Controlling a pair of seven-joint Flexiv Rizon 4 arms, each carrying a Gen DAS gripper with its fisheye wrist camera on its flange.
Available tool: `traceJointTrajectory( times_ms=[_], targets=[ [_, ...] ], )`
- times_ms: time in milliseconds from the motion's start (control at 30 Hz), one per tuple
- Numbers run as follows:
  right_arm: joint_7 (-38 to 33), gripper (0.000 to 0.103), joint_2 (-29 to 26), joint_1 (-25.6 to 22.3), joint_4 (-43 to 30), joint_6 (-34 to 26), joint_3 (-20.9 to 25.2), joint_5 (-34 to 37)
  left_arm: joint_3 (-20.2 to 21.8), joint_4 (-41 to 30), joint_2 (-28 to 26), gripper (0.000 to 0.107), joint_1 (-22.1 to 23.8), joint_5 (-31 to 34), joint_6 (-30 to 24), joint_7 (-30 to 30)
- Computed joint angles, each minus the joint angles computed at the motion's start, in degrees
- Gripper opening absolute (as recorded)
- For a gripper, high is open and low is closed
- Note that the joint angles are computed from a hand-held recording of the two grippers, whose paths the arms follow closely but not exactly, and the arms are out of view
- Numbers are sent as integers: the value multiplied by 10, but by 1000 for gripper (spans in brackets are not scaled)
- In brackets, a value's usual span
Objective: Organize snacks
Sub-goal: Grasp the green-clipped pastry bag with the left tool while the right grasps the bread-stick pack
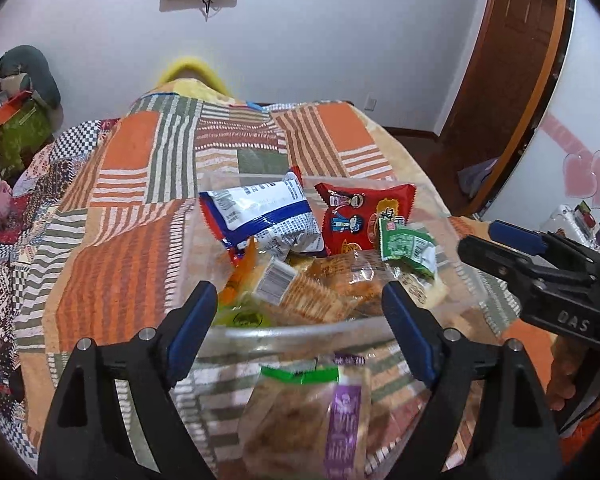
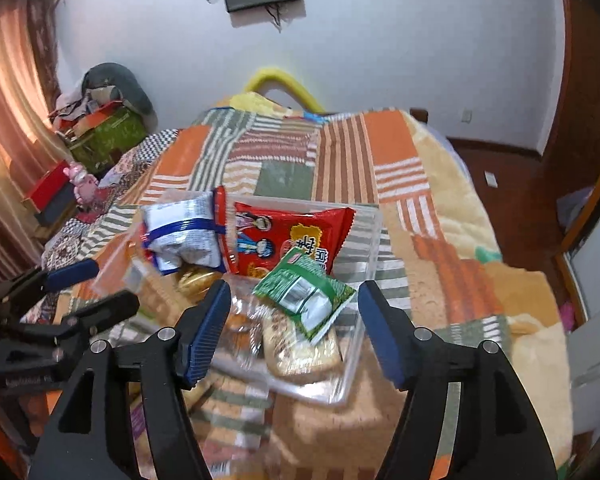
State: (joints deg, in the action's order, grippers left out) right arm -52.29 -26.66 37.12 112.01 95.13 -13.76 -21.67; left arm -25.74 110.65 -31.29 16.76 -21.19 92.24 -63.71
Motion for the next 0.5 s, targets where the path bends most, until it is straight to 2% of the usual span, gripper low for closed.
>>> traceJointTrajectory(
  times_ms=[133,267,400,500],
  targets=[
    [-10,66,29,53,49,35,-54,4,-46,49,29,87,49,5,23,5],
    [-35,71,44,83,84,56,-69,35,-71,96,55,89,87,29,37,-1],
    [-58,72,54,130,117,56,-99,68,-58,131,74,90,92,53,41,-10],
    [-68,72,59,120,129,39,-72,83,-38,146,75,90,82,65,43,-20]
  ],
)
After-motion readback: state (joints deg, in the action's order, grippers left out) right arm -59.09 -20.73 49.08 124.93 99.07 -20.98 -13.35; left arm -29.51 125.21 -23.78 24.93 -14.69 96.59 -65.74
